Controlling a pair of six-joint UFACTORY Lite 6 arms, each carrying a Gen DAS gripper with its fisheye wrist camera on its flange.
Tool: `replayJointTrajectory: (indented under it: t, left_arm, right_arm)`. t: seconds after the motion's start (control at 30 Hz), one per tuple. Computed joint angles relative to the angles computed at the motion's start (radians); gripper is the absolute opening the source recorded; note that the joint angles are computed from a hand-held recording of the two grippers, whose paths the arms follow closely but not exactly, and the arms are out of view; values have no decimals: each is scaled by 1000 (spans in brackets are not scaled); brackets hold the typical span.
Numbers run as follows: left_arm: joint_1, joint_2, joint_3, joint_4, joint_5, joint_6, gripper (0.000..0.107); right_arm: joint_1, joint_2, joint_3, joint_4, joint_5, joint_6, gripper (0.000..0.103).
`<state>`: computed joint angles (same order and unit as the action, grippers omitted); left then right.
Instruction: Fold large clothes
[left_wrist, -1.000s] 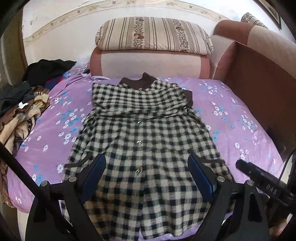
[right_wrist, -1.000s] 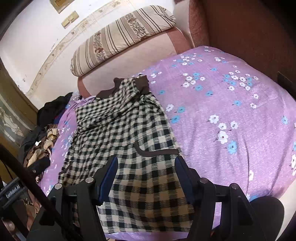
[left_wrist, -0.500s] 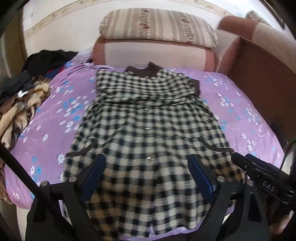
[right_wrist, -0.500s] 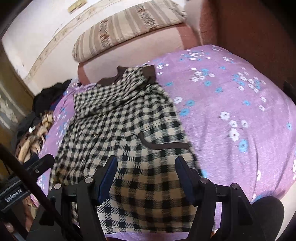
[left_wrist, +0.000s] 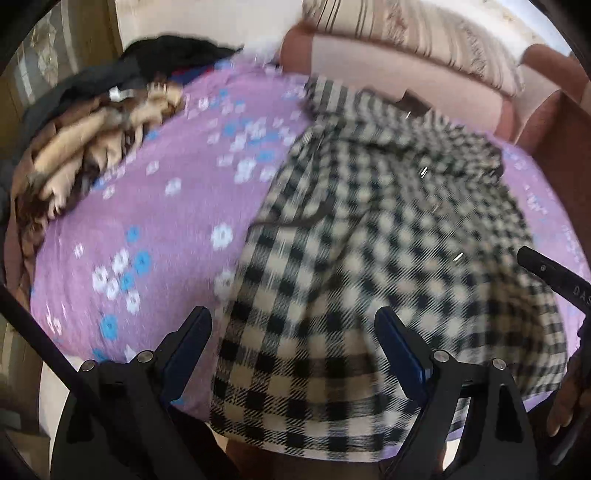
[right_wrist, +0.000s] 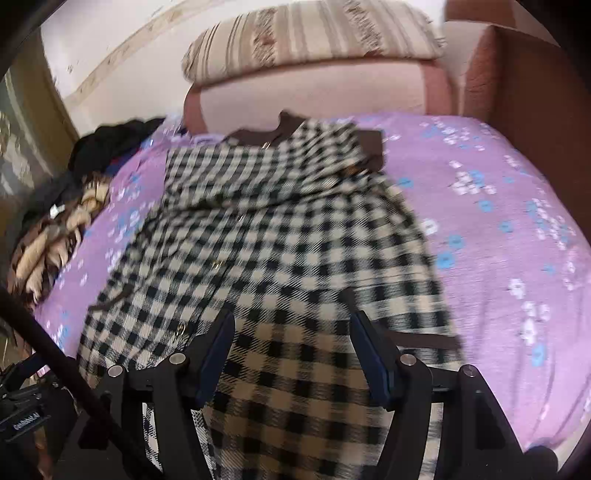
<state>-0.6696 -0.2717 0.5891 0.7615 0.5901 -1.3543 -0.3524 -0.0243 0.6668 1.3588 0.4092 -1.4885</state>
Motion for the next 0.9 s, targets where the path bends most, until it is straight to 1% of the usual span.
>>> replayJointTrajectory:
  t: [0.07,0.17,0.23,0.27,0.3,0.4,0.43,0.47,0.5,0.57,0.63,0.73,0.8,0.83,0.9]
  left_arm:
    - [38,23,-33,-38,-46,32,89]
    - [48,43,-56,-65,-67,55,89]
    - [47,22,-78,-83,-78,74,86]
    - [43,-7,-95,-94,-79,87,80]
    - [37,-36,-109,-106,-73,101,76]
    - [38,-147,-142,-158,-45,159,74]
    - [35,-186,-151,-165,-25,162,74]
    - [30,-217,-152,-168,-2,159,74]
    - [22,-249,-152,-166,22,150,74]
    - [18,-304,-151,-170,59,149,74]
    - [37,-341,-142,-185,78,173,74]
    - [53,-357,-130,-183,85,185,74]
    - [64,-360,-130,-182,85,200,74]
    - [68,-360,-130,-185,84,207,74]
    - [92,-364,-139,-205,71,234,74]
  right_arm:
    - [46,43,-15,7,-23,-20,69]
    - [74,47,-91,-11,-43,-54,69]
    - [80,-25,-179,58,-66,-166,70]
    - [85,-84,-233,55,-81,-199,70]
    - [87,-140,-283,10,-88,-194,71]
    - [54,-301,-400,-194,-61,-90,72]
    - [18,-341,-421,-275,-22,-47,72]
    - [-43,-363,-430,-320,38,-36,72]
    - [-107,-362,-428,-331,89,-60,72]
    - [-248,-343,-390,-370,244,-77,72]
    - [-301,-335,-344,-362,375,-76,72]
    - [-256,-270,-256,-295,492,-53,72]
    - [-195,-162,-200,-220,557,-52,69]
    - [-146,-88,-170,-176,572,-57,64]
    - [-63,-27,-158,-119,530,-75,60]
